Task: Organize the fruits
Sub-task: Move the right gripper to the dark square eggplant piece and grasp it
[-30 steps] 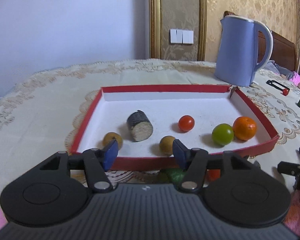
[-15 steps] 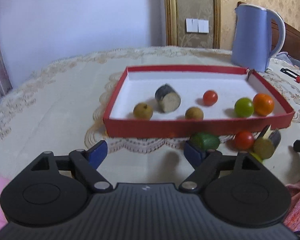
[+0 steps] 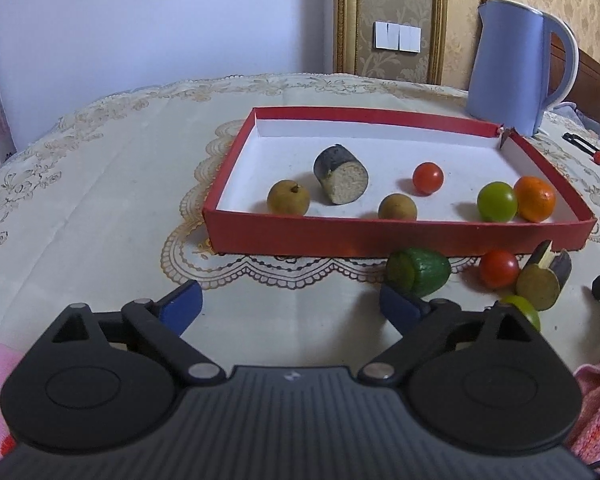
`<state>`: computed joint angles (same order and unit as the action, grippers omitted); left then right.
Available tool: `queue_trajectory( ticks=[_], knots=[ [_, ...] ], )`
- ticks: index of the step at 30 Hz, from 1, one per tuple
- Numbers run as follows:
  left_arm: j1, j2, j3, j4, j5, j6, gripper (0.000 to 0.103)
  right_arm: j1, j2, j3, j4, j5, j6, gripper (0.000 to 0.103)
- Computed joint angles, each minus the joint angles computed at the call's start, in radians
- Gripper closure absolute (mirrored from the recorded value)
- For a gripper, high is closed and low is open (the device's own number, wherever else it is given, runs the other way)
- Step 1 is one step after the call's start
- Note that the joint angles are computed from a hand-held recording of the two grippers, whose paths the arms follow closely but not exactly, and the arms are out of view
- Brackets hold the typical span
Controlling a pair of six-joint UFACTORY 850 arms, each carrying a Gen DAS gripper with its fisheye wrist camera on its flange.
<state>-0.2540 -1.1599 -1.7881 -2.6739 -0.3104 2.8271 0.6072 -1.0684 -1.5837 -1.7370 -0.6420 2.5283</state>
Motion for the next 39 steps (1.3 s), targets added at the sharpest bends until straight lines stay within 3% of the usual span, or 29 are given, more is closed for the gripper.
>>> queue_trajectory(
  ticks=[3,7,9,12,18,26,29,35,36,37,39],
  knots=[
    [-0.002,-0.003,-0.007,-0.016,0.012,0.016,0.002,0.000,0.011,0.022,-0.051,-0.001,0.072,0.000],
    [-0.004,-0.004,-0.009,-0.039,0.018,0.035,0.000,-0.001,0.057,0.111,-0.317,-0.009,0.414,0.000],
    [-0.003,-0.006,-0.012,-0.021,0.021,0.015,0.000,0.003,0.066,0.126,-0.375,-0.027,0.488,0.000],
    [-0.003,-0.006,-0.013,-0.016,0.021,0.008,0.000,0.014,0.065,0.107,-0.353,-0.022,0.426,0.000],
    [-0.002,-0.008,-0.017,0.000,0.023,-0.011,0.000,0.056,0.031,0.023,-0.194,-0.082,0.105,0.000],
    [0.000,-0.010,-0.020,0.023,0.024,-0.039,0.000,0.046,0.007,-0.043,-0.205,-0.028,0.065,0.001],
    [0.000,-0.010,-0.021,0.023,0.025,-0.039,0.000,0.046,-0.011,-0.079,-0.178,-0.018,0.009,0.007],
    [0.000,-0.010,-0.020,0.023,0.024,-0.039,0.000,0.034,-0.047,-0.147,-0.185,0.064,-0.029,0.011],
    [0.000,-0.010,-0.020,0.023,0.024,-0.039,0.000,0.032,-0.058,-0.166,-0.175,0.076,-0.054,0.020],
    [0.000,-0.010,-0.020,0.023,0.024,-0.039,0.000,0.029,-0.073,-0.194,-0.141,0.096,-0.100,0.039],
    [0.000,-0.010,-0.021,0.023,0.025,-0.039,0.000,0.015,-0.092,-0.231,-0.114,0.161,-0.137,0.061]
  ],
)
